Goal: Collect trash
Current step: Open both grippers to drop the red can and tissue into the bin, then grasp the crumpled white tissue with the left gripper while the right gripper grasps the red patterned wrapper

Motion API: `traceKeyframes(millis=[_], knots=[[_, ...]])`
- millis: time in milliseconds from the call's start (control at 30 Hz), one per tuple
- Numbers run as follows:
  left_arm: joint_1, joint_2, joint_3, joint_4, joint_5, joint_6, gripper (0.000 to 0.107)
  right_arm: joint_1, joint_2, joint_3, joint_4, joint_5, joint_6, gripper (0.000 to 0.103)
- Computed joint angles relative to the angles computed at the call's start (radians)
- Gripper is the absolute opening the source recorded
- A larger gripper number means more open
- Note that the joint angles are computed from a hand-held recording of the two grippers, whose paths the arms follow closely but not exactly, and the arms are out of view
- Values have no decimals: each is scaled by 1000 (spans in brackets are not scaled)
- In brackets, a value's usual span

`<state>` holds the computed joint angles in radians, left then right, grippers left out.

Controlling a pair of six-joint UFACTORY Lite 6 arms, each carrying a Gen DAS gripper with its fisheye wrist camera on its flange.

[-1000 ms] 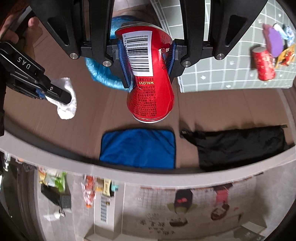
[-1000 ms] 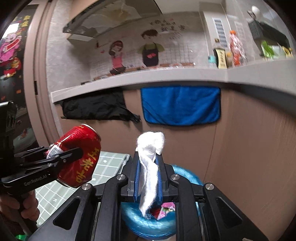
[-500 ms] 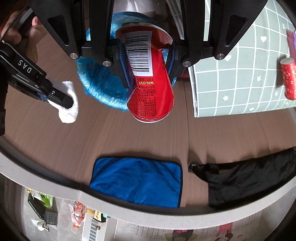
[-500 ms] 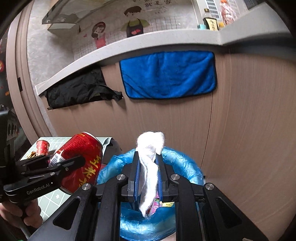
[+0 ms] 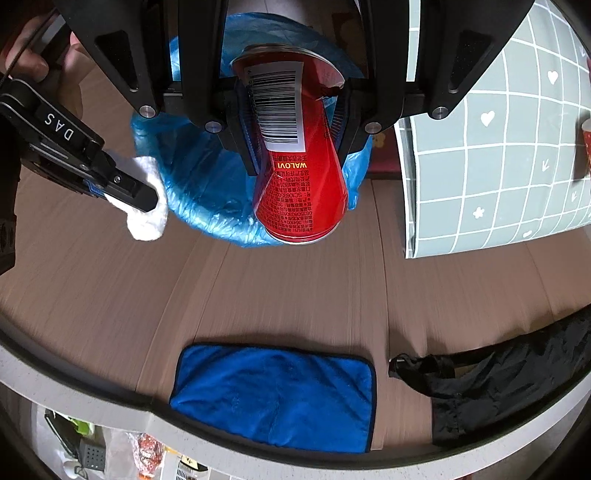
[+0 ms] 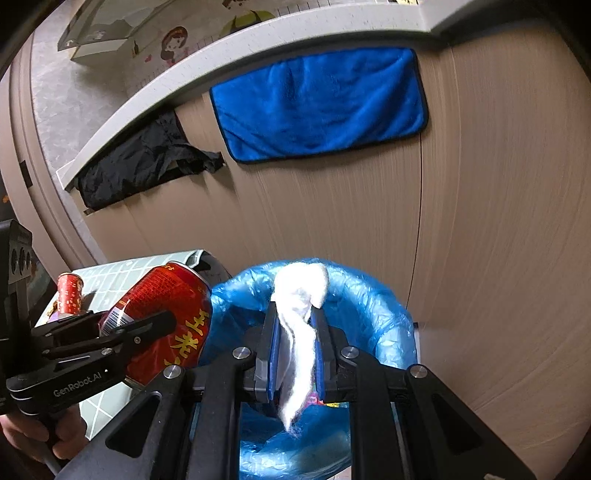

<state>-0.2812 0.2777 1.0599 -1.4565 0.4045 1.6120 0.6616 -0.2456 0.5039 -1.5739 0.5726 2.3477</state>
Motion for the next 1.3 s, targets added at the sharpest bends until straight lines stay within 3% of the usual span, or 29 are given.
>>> traceKeyframes(millis=[233, 300, 400, 800, 1000, 1133, 1300], knots=[[-1, 54, 47, 14, 25, -27, 37, -61, 35, -18, -124, -69, 120, 18], [10, 72, 68, 40, 66, -58, 43, -68, 46, -18, -155, -90, 141, 20], [31, 74, 81, 32, 98, -81, 47, -42, 62, -6, -95, -58, 101, 37], [258, -82, -6, 93, 213, -70, 48, 113, -24, 27, 138, 87, -60, 38], [524, -97, -5, 178, 325, -47, 48, 259, 111, 225, 195, 180, -134, 38], [727, -27, 95, 218, 391, -34, 48, 287, 296, 446, 204, 120, -209, 38], [959, 198, 361, 277, 459, -33, 48, 323, 592, 829, 288, 62, -373, 38]])
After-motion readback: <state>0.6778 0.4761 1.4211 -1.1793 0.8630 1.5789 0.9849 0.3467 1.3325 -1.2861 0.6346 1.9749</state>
